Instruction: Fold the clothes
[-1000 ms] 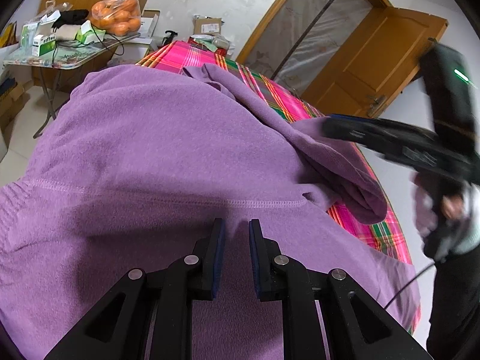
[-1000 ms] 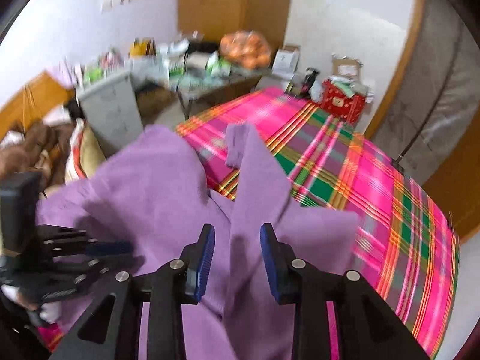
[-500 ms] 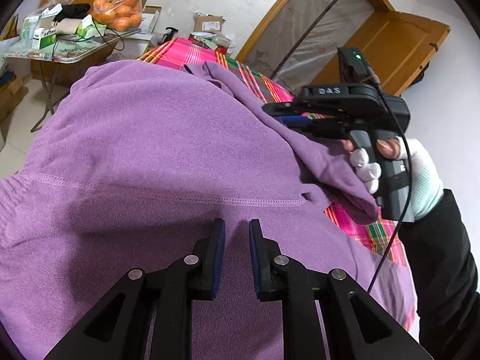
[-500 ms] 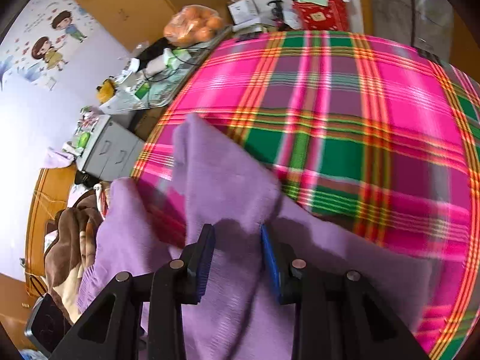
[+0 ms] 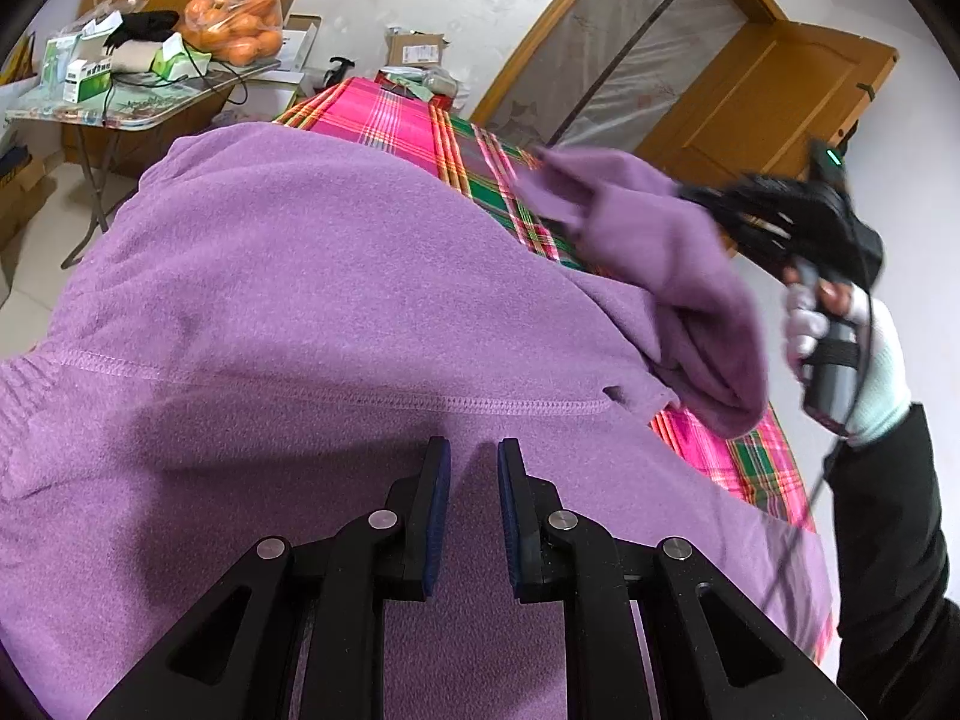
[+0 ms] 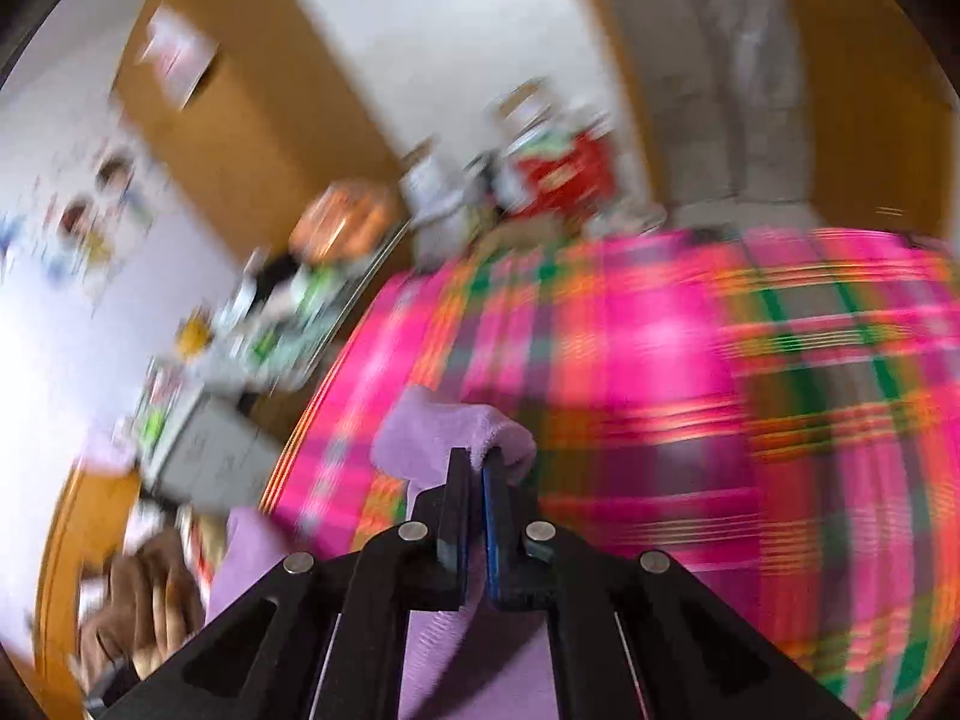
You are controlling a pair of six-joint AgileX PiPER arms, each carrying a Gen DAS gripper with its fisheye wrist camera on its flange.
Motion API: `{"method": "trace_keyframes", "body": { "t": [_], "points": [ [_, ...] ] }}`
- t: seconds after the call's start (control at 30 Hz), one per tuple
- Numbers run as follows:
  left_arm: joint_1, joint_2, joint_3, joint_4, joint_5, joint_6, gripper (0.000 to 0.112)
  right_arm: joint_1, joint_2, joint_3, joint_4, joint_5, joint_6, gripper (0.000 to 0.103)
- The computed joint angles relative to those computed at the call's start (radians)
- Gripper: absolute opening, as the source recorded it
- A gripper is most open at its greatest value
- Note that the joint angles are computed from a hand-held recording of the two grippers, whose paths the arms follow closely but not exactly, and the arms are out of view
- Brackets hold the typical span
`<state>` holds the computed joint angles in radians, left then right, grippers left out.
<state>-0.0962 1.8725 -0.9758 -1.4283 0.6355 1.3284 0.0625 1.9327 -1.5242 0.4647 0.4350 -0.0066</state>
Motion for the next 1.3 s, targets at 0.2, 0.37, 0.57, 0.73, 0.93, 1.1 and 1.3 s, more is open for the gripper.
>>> {"method": "trace_keyframes", "body": {
  "t": [0.2,0.37,0.57,0.73,0.93,1.1,1.3],
  "points": [
    [-0.013,-0.006,0.008,-0.014,-0.015,0.012,0.016,-0.232,-0.336,0.404,-0.019,-0.165,0.029,0.004],
    [-0.022,-0.016,0.017,-0.022,-0.026,0.015,0.016,-0.415,-0.518,0.67,0.249,-0.221,-0.254,0.004],
    [-0.012,-0.015,0.018,-0.022,-0.009,0.011,0.016,-0.647,-0.458,0.761,0.507,-0.028,-0.559,0.007],
    [-0.019,-0.019,0.018,-0.013,-0.023,0.006,0.016,-0.849,-0.479,0.849,0.717,0.128,-0.879,0.019],
    [-0.104,-0.074,0.023,0.11,-0.153,-0.137,0.016,-1.061,-0.403,0.797,0.776,0.248,-0.964,0.027],
    [-0.165,-0.102,0.001,0.166,-0.149,-0.214,0.016,-1.16,-0.227,0.681,0.787,0.403,-0.913,0.034],
    [-0.245,-0.036,-0.053,0.17,-0.194,-0.242,0.016,-1.126,-0.158,0.577,0.774,0.375,-0.939,0.042]
  ]
}}
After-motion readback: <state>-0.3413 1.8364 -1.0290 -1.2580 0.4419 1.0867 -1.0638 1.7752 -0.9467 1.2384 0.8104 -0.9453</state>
